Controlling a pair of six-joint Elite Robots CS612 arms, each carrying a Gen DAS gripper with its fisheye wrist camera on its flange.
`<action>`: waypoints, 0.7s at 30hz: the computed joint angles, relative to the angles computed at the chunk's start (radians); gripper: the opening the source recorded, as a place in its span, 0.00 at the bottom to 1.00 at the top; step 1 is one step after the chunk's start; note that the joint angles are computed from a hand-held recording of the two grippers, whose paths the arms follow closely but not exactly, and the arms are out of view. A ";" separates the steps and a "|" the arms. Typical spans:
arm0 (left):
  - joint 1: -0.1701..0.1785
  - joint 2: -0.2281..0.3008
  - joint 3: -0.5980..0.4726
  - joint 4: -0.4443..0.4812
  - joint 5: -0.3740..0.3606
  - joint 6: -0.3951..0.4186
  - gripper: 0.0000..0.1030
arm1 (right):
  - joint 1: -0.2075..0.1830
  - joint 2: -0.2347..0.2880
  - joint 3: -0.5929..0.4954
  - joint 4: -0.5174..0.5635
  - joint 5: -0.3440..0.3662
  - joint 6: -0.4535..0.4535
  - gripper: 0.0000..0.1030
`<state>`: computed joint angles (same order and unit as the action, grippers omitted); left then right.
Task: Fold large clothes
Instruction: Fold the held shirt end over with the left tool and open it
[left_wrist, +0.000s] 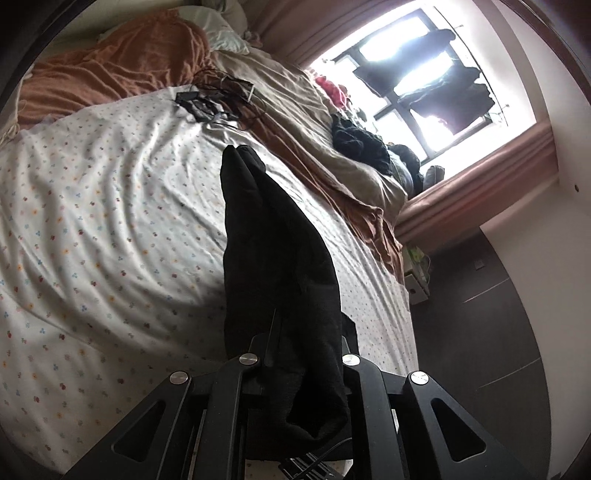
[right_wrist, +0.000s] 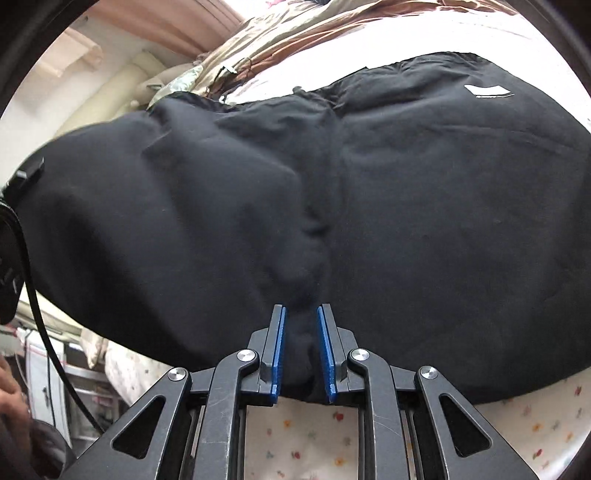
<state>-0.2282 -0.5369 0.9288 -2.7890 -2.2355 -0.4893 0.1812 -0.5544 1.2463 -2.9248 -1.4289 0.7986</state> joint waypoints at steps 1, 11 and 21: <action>-0.004 -0.005 0.005 -0.001 -0.003 0.009 0.13 | -0.002 -0.006 0.011 -0.021 -0.005 0.004 0.20; -0.063 -0.031 0.012 0.048 -0.036 0.124 0.13 | -0.033 -0.097 0.190 -0.238 -0.123 0.133 0.35; -0.132 -0.018 -0.017 0.170 -0.044 0.239 0.13 | -0.073 -0.189 0.406 -0.393 -0.354 0.365 0.50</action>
